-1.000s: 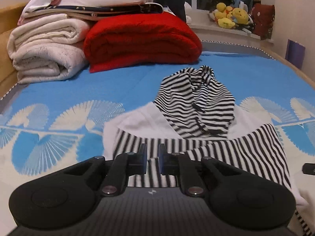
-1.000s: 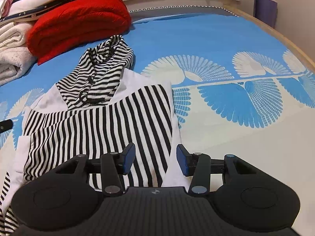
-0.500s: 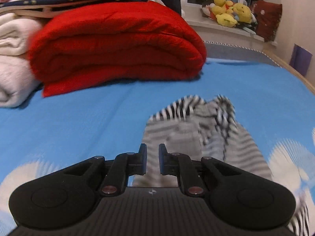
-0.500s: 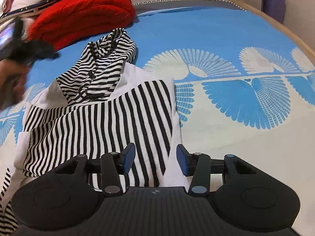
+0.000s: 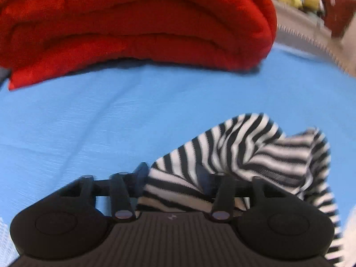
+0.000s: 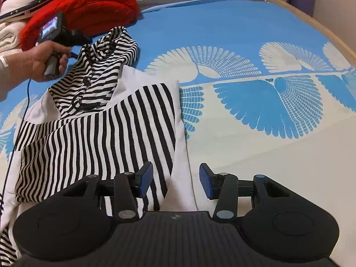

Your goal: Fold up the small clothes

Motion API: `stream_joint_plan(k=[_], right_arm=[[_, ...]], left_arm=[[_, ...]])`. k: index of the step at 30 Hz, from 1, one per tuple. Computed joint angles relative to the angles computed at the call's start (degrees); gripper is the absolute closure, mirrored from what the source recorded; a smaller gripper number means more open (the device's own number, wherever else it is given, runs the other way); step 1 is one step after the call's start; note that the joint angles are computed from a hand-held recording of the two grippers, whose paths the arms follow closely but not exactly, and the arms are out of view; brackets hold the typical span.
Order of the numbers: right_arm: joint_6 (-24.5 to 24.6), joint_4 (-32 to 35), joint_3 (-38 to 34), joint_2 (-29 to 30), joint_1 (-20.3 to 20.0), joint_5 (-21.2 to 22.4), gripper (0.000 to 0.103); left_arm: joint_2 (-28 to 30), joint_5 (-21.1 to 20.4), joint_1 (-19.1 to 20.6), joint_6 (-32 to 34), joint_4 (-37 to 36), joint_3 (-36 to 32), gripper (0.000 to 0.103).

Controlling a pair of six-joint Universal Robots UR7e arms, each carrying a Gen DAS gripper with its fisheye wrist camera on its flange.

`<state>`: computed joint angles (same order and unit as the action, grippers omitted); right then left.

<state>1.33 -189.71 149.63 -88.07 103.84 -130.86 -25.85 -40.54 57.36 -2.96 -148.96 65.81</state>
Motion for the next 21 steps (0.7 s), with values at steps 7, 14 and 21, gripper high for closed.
stream_joint_plan(k=[7, 14, 21], right_arm=[[0.78, 0.89, 0.23, -2.02, 0.47, -0.12, 0.055], [4.99, 0.01, -0.53, -5.10, 2.43, -0.72, 0.055], [7.94, -3.03, -0.30, -7.48, 5.55, 0.66, 0.055]], left_arm=[[-10.08, -5.46, -4.65, 13.05, -18.25, 16.58, 0.100], [-42.62, -14.67, -20.09, 15.65, -21.22, 55.96, 0.100], [-75.60, -12.96, -33.80, -23.59, 15.41, 70.34, 0.072]])
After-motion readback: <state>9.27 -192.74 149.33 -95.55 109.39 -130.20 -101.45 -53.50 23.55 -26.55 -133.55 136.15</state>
